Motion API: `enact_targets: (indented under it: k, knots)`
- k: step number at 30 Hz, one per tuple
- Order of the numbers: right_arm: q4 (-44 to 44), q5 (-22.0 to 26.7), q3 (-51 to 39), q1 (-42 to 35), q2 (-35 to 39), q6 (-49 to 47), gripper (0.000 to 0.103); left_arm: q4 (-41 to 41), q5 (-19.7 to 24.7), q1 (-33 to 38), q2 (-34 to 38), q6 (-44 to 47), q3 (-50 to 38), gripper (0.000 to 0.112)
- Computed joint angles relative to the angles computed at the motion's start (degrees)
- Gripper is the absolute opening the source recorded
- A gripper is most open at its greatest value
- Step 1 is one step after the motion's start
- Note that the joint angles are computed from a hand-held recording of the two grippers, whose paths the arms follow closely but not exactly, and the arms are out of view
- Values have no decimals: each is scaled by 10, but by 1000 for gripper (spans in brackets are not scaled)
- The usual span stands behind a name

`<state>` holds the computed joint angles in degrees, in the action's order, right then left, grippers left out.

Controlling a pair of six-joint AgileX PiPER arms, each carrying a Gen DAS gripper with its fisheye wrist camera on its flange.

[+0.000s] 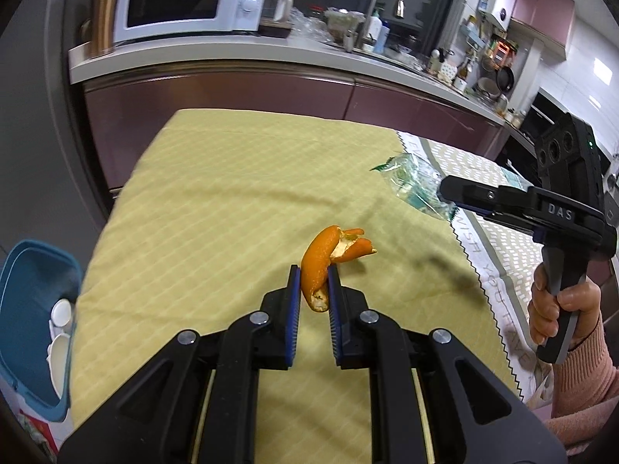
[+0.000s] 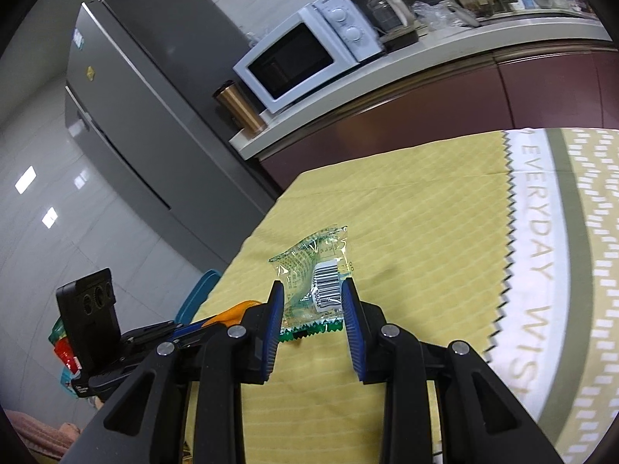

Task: Collect trash
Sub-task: 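Grasp the orange peel with the left tool while the right tool grasps the clear wrapper, then carry the orange peel and clear wrapper over to the teal bin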

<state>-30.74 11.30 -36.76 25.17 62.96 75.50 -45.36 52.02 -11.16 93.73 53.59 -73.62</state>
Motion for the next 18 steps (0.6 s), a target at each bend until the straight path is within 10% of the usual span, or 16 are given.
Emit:
enact_targets:
  k: [18]
  knots:
    - [-222, -21, -59, 80, 90, 236, 29, -23, 23, 96, -27, 40, 23, 14]
